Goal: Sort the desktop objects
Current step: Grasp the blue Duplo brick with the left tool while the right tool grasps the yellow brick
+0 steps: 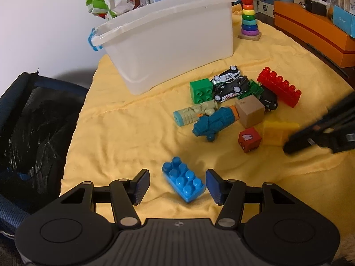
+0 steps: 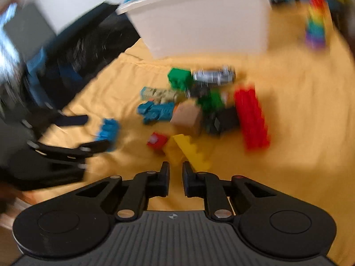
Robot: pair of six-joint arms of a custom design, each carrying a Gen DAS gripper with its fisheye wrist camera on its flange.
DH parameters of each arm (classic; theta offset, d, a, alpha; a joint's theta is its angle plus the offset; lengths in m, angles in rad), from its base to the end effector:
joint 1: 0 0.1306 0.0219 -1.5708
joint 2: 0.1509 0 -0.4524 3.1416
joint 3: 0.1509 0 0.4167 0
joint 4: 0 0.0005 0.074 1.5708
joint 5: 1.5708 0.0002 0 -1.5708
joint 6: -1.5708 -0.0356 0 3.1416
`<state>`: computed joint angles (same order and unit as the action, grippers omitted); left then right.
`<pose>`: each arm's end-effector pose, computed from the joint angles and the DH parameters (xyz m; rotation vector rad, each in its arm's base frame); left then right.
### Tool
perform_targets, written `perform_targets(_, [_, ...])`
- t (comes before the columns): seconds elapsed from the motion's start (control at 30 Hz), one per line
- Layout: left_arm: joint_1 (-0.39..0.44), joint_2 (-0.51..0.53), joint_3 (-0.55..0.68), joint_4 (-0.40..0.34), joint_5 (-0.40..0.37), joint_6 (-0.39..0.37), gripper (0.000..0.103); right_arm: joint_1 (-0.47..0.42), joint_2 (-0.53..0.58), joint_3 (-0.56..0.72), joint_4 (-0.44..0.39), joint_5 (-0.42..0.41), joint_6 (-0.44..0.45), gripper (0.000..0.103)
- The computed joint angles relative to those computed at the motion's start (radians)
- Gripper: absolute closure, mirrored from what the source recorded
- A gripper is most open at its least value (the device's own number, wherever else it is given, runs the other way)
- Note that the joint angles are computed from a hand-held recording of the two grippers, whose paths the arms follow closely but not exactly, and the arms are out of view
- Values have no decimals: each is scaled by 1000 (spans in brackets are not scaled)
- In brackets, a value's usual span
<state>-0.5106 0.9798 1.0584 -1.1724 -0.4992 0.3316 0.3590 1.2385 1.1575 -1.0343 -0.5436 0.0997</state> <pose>0.2635 -0.1286 0.4790 0.0689 2.4945 0.3319 0.3695 0.1578 0.4480 -0.7689 2.5408 0.8115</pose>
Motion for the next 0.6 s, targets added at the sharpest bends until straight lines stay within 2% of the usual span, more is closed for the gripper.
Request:
perform_targets(0.03, [0, 3, 0, 2, 3, -2, 43, -19, 1, -2, -22, -38, -27, 88])
perform_targets(0.07, [-1, 6, 1, 3, 6, -3, 43, -28, -3, -8, -28, -43, -37, 88])
perform_targets(0.2, [-10, 16, 4, 9, 10, -12, 43, -39, -35, -29, 5, -22, -40, 88])
perform_targets(0.3, [-16, 20, 8, 16, 4, -21, 43, 3, -89, -53, 138, 100, 31, 84])
perform_targets(0.37, [-18, 22, 9, 16, 2, -23, 43, 27, -86, -49, 173, 149, 72, 84])
perform_targets(0.4, [-18, 21, 9, 14, 1, -24, 43, 31, -73, -37, 165, 157, 62, 82])
perform_targets(0.43, [-18, 20, 9, 13, -2, -23, 43, 28, -57, -28, 161, 150, 36, 75])
perform_targets(0.5, [-18, 16, 8, 12, -7, -21, 43, 12, -36, -22, 179, 118, -36, 69])
perform_targets(0.6, [-17, 12, 6, 0, -12, -7, 43, 3, -15, -19, 195, 123, -76, 69])
